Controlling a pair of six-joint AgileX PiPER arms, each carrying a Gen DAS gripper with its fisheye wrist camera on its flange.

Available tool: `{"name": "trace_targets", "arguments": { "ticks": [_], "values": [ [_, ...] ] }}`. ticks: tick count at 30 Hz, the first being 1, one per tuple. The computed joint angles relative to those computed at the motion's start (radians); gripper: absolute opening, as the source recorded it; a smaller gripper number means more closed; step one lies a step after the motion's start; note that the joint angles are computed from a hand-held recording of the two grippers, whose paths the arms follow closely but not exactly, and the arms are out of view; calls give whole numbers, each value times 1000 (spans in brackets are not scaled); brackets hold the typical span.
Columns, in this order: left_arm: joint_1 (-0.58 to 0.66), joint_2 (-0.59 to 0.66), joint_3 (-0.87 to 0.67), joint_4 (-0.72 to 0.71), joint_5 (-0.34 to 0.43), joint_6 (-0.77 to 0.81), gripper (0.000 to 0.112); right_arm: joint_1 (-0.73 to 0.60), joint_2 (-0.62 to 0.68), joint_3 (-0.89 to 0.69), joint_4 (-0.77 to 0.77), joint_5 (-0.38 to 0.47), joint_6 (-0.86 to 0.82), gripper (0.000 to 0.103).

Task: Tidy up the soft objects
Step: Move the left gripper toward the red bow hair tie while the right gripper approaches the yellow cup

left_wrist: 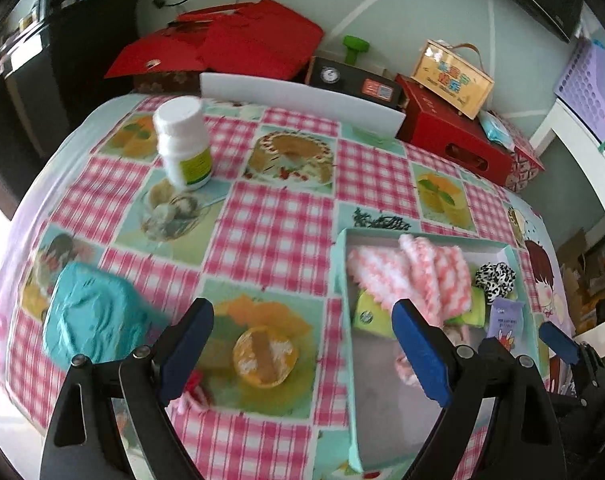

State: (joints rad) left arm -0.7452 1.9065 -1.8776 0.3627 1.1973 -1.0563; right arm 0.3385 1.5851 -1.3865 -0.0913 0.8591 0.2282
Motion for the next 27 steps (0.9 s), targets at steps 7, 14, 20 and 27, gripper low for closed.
{"name": "trace_targets", "arguments": {
  "ticks": [7,14,20,27],
  "values": [
    [-17,-143,217,25,-72,-111,91,54,-3,9,23,-37,-37,103],
    [-21,-254,379,47,-87,-207,91,81,-7,29,78,-80,-97,103],
    [-23,-307,475,39,-105,-262,90,131,5,35,130,-103,-162,103],
    [-16,-352,593,34,-139,-369,86,170,23,54,244,-132,-274,103]
  ]
}}
